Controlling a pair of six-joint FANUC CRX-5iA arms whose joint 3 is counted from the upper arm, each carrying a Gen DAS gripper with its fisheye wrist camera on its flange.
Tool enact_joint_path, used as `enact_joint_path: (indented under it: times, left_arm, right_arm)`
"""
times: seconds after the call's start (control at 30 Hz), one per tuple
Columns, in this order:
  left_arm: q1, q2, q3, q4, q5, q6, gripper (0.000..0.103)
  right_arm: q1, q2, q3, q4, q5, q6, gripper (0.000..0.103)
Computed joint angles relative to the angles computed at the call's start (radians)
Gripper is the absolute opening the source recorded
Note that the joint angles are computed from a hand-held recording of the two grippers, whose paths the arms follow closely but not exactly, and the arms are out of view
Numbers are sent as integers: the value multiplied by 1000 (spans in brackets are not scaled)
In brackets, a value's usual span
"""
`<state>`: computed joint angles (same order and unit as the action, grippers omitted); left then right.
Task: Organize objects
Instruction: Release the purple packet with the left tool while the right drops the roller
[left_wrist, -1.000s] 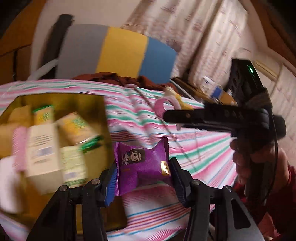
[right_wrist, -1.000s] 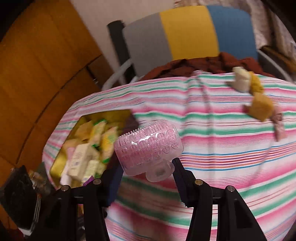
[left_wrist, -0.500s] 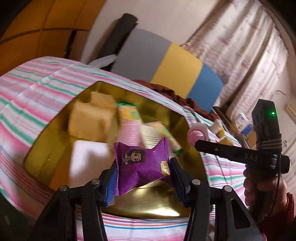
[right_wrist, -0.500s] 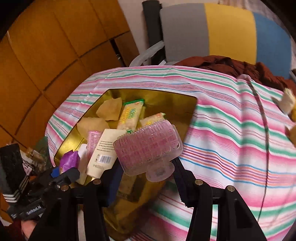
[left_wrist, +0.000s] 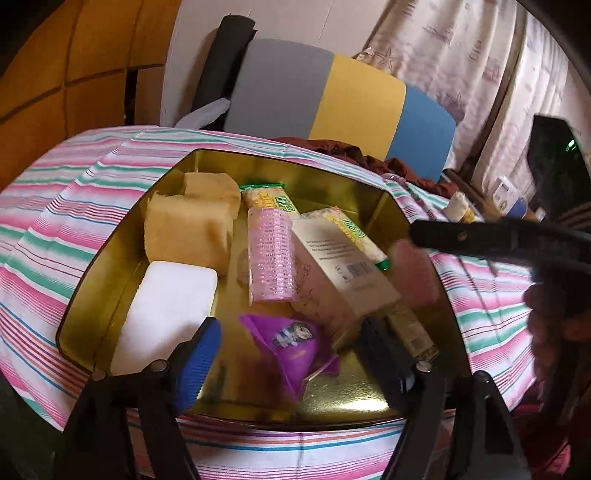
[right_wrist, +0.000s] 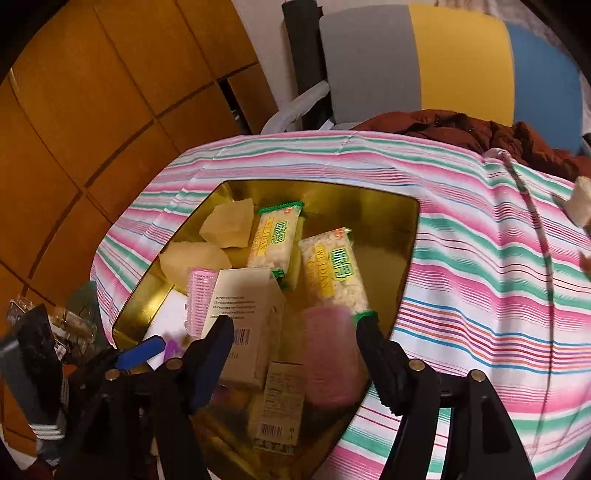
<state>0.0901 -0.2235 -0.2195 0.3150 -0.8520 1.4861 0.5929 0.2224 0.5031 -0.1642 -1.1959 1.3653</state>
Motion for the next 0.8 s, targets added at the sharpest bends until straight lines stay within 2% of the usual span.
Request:
enact_joint_path:
  times: [0.27, 0.57, 0.8]
  left_arm:
    - [-6, -10, 9, -42, 16, 76, 79]
    - [-34, -13, 38, -89, 13, 149, 79]
    - [-68, 5, 83, -106, 17, 162, 79]
  right_arm:
    - [39, -67, -101, 173, 77, -59, 78]
    - [4, -88, -135, 229, 82, -95, 79]
    - [-34, -106, -154, 252, 86, -113, 80]
